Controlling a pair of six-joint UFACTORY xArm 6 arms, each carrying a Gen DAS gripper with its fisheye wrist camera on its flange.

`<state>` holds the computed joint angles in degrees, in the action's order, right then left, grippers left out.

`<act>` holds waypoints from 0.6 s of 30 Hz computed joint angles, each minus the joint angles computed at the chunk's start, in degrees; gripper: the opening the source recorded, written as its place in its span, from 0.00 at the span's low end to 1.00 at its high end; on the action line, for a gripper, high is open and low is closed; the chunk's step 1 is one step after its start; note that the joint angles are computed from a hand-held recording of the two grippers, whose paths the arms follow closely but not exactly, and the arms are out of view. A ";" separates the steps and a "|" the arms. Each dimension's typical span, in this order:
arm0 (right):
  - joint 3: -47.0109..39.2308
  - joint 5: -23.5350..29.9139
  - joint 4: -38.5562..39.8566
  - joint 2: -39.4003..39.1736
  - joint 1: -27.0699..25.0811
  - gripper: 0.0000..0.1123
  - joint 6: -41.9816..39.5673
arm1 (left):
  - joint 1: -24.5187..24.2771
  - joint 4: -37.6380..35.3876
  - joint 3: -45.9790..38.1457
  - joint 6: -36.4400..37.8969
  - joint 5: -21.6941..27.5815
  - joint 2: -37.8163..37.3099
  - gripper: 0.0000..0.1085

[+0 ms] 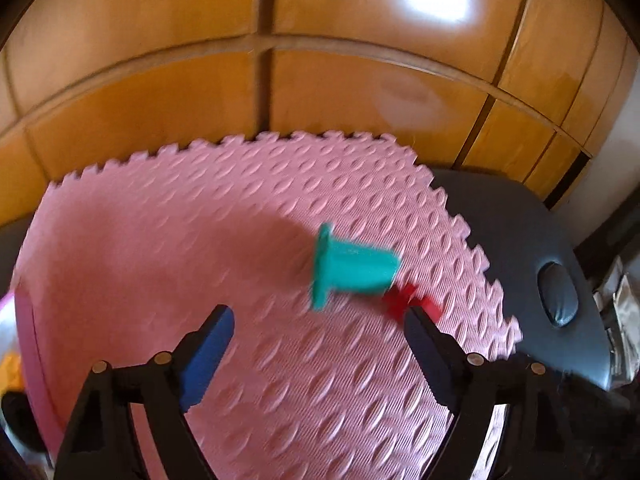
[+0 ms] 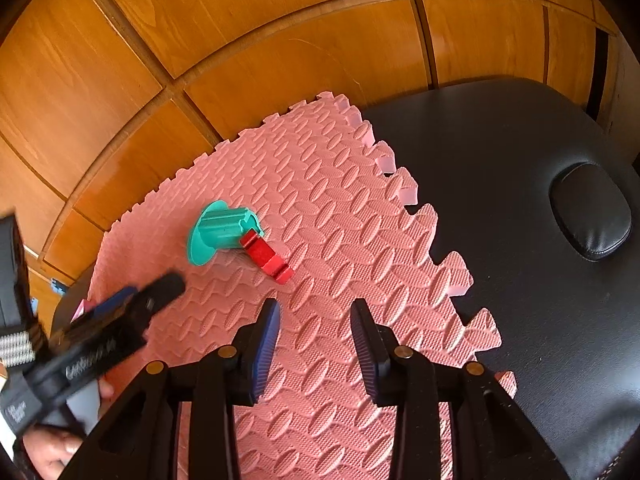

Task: Organize rigid objects
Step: 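Grasp the teal spool with the left gripper, then lift the teal spool with the left gripper while the right grasps the red block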

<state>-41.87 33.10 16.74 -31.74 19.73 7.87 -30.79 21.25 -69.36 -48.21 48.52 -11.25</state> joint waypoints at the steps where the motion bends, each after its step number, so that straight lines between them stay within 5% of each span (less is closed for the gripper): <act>1: -0.04 0.12 0.53 0.02 -0.05 0.33 -0.28 | -0.07 0.03 -1.82 1.16 -0.04 1.85 0.83; 10: -0.13 0.87 2.78 0.26 -0.37 0.33 -1.43 | 1.29 -4.57 -13.20 9.80 3.20 14.45 0.82; 13: -0.26 1.09 2.74 0.47 -0.40 0.33 -1.21 | 3.49 -11.40 -12.81 12.65 2.13 15.26 0.60; 18: -0.34 1.22 1.71 0.75 -0.31 0.33 -0.28 | 4.24 -13.68 -8.39 12.34 -1.86 11.45 0.55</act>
